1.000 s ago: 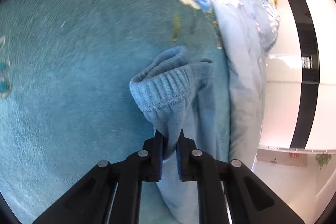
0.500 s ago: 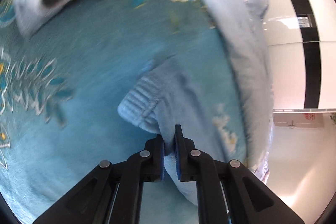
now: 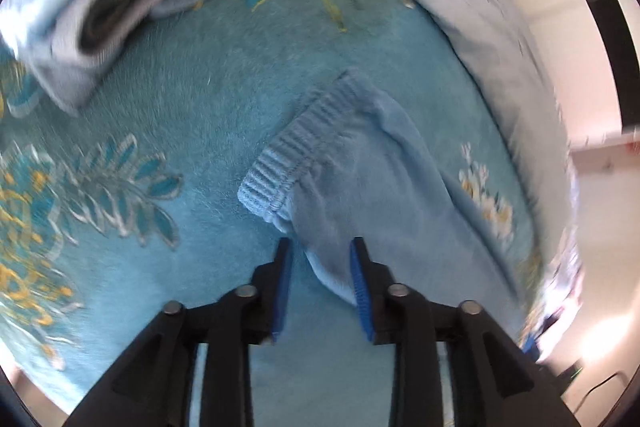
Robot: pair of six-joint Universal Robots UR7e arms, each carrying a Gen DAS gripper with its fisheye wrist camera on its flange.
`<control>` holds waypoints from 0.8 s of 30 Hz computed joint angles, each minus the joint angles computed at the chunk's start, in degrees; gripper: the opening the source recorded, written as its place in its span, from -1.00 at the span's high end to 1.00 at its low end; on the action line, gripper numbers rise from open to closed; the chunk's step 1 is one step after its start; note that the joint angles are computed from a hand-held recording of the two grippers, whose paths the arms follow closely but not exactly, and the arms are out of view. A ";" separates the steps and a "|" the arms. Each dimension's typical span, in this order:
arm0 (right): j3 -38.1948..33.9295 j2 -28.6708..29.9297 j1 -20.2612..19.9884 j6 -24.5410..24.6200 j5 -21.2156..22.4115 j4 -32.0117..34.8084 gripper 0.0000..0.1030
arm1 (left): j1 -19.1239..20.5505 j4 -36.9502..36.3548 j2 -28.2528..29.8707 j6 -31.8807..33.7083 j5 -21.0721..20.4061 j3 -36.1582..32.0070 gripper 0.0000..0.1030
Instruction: Fold clothes
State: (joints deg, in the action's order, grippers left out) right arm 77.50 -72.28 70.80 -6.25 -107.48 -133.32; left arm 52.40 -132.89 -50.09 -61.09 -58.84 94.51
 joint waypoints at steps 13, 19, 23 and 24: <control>-15.22 18.30 11.83 -33.03 -1.96 23.80 -0.11 | 0.85 21.68 18.58 48.38 -3.07 -32.38 -0.52; -22.92 25.55 13.22 -39.33 -6.85 32.17 -0.13 | 3.60 37.70 29.13 59.89 -5.95 -50.98 -0.52; -26.20 28.09 13.24 -41.82 -9.92 37.29 -0.13 | 5.19 43.35 32.40 60.75 -7.02 -57.55 -0.52; -26.21 28.09 13.23 -42.40 -10.37 37.75 -0.12 | 5.56 45.26 33.21 60.57 -7.99 -59.44 -0.52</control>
